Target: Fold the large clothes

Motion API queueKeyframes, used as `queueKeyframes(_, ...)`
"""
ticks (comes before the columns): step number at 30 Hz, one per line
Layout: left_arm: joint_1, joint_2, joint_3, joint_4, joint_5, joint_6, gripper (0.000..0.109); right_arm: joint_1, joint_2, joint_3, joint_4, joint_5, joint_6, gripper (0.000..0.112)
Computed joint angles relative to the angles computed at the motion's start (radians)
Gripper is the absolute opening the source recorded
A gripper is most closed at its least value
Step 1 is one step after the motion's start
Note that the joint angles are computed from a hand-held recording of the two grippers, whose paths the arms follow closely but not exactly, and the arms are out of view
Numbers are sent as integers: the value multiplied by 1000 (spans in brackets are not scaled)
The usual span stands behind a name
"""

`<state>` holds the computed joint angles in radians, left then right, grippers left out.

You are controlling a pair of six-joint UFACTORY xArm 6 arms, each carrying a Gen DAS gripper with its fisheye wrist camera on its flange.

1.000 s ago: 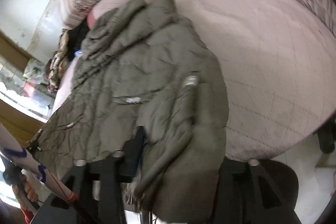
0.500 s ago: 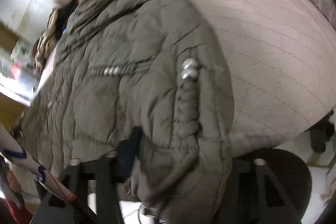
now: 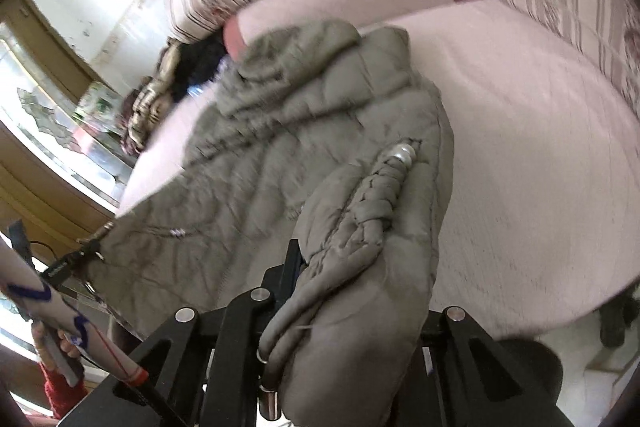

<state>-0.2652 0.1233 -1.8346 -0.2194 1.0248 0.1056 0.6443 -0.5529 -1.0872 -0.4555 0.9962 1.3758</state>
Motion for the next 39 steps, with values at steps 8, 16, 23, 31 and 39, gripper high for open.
queueKeyframes(8, -8, 94, -173, 11, 9, -2, 17, -48, 83, -120, -23, -9, -56, 18)
queueKeyframes(16, -42, 186, -293, 212, -107, -68, 7, -107, 178, -214, 12, -48, -124, 18)
queueKeyframes(23, 32, 186, -251, 135, 5, -65, 43, -123, 215, -238, 25, -72, -139, 18)
queueKeyframes(31, 190, 203, -115, -221, 206, 62, 60, -127, 198, -210, 31, -81, -130, 18)
queueKeyframes(39, 215, 191, 17, -491, 307, 231, 72, -112, 190, -205, 24, -57, -108, 18)
